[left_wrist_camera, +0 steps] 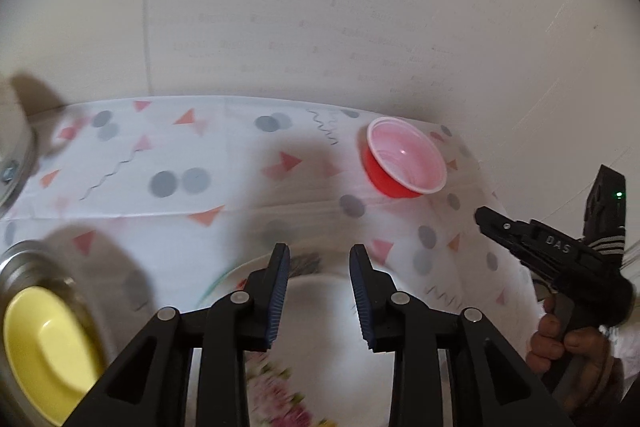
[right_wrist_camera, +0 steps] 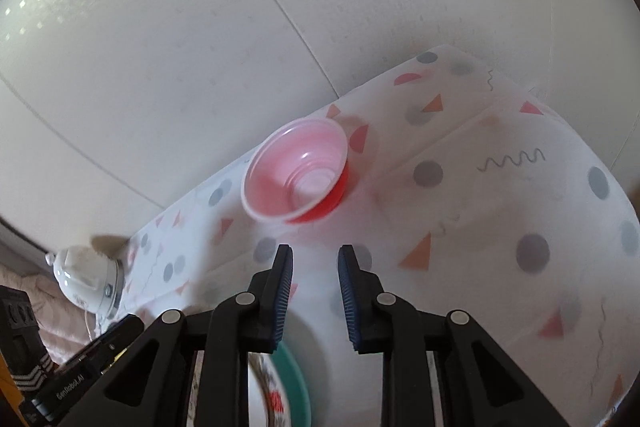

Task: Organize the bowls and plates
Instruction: 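Move both grippers to the red-and-pink plastic bowl rim, then close both grippers on the red-and-pink bowl rim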

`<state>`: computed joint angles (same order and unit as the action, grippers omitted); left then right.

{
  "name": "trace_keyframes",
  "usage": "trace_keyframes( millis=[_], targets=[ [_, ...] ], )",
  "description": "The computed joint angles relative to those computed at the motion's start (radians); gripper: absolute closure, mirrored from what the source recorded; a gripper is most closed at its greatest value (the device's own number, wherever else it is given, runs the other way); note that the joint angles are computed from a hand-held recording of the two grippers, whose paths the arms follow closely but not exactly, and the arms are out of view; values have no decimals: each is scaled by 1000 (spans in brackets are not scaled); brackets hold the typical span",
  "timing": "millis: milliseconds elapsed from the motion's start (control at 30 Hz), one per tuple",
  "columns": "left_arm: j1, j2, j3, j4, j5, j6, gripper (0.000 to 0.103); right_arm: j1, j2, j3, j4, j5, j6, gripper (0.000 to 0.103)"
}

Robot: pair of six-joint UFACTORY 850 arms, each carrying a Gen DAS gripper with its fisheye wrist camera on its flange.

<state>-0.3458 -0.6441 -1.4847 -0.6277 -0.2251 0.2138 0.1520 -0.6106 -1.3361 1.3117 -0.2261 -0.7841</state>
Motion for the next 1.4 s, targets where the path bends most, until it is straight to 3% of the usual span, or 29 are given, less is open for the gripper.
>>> trace_keyframes(
  millis=[300, 733, 800, 833, 900, 1033, 1400],
  targets=[
    [-14, -157, -243, 134, -90, -148, 72, -41, -127, -172, -183, -42, 202, 83],
    [-1, -387, -600, 71, -269, -146, 72, -71, -251, -325, -238, -141, 291, 84],
    [-1, -431, -666, 85, -308, -174, 72, -69, -259, -333, -255, -144, 298, 91],
    [-2, -454, -702, 99, -330, -193, 73, -66, -262, -338, -276, -140, 309, 93],
    [-2, -478, -736, 85, -352, -187, 87, -59, -264, -341, -317, -126, 329, 96],
    [-4, -485, -741, 64, -359, -169, 93, -55, -263, -341, -304, -132, 301, 97],
    [12, -358, -528, 40, -256, -160, 95, -31, -267, -360, -285, -194, 258, 97]
  ],
)
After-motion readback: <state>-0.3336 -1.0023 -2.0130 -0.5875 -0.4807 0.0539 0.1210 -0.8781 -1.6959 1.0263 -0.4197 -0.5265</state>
